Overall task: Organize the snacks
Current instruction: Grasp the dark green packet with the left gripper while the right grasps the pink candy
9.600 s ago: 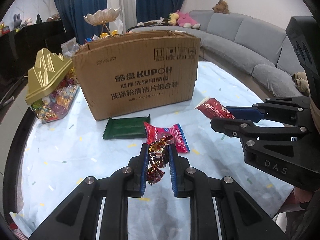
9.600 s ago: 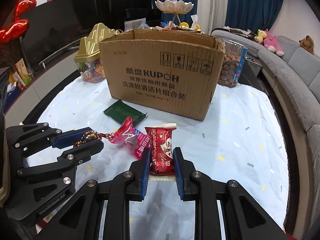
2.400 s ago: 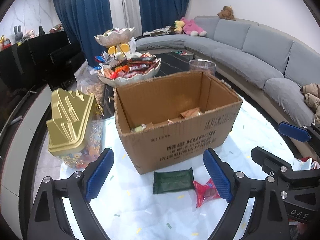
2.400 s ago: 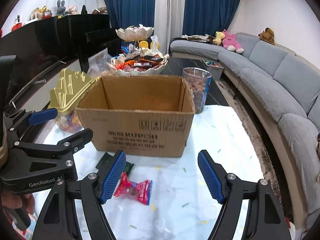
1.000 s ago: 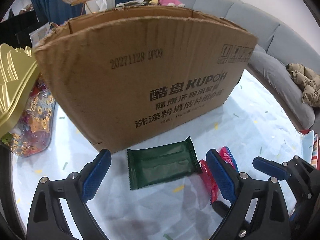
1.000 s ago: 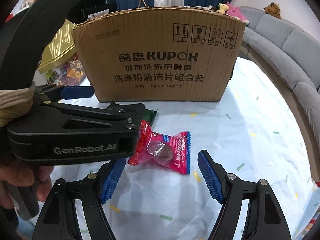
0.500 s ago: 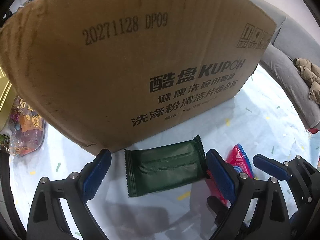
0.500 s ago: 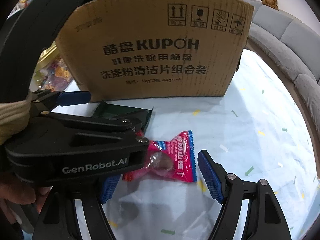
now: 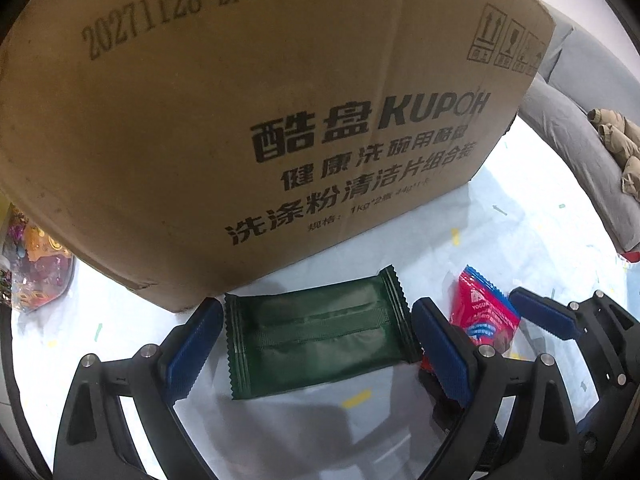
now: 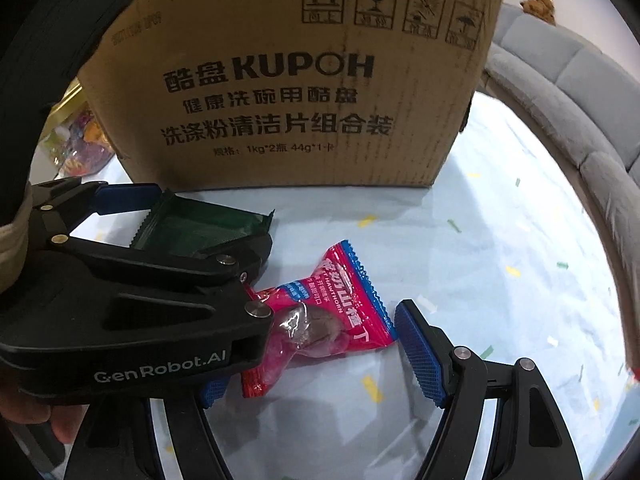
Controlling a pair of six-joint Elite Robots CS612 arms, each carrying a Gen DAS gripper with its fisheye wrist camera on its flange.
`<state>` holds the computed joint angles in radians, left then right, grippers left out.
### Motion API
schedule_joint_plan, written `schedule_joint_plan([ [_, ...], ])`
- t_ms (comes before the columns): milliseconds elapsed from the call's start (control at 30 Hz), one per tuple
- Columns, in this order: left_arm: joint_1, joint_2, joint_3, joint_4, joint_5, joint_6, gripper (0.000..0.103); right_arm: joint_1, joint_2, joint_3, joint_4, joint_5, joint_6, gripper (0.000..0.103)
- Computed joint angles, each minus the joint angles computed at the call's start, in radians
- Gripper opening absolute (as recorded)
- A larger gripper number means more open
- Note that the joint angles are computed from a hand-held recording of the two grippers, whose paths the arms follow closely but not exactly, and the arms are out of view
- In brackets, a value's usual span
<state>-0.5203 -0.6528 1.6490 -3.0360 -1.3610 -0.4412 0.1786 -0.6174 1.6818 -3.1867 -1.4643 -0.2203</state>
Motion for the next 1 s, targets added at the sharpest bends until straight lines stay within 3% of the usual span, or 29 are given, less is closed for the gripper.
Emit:
schedule_joint_plan([
  [100, 0.006, 0.0, -0.002, 0.012, -0.005, -0.007, 0.095, 0.004, -0.004, 0.009, -0.009, 0.0, -0.029, 0.075],
  [233, 0.008, -0.002, 0.007, -0.005, -0.021, -0.017, 0.085, -0.003, 0.001, 0.004, -0.008, 0.026, -0.041, 0.074],
  [400, 0.006, -0.005, 0.02, -0.031, -0.019, -0.004, 0.077, -0.012, 0.008, 0.0, -0.009, 0.063, -0.048, 0.067],
  [633, -0.006, -0.007, 0.049, -0.09, 0.004, -0.015, 0.063, -0.021, 0.016, -0.015, -0.005, 0.079, -0.061, 0.061],
  [800, -0.019, -0.018, 0.073, -0.103, 0.02, -0.018, 0.06, -0.034, 0.013, -0.013, -0.001, 0.09, -0.064, 0.057],
  [867, -0.022, -0.018, 0.07, -0.101, 0.016, -0.02, 0.05, -0.037, 0.013, -0.015, 0.001, 0.096, -0.066, 0.054],
  [900, -0.022, -0.019, 0.073, -0.106, 0.006, -0.019, 0.035, -0.04, 0.013, -0.017, 0.002, 0.099, -0.069, 0.052],
  [933, -0.024, -0.022, 0.077, -0.108, 0.004, -0.021, 0.033, -0.041, -0.001, 0.006, -0.009, 0.104, -0.07, 0.044],
  [1000, -0.029, -0.022, 0.07, -0.098, 0.01, -0.017, 0.029, -0.043, -0.004, 0.006, -0.008, 0.11, -0.078, 0.042],
])
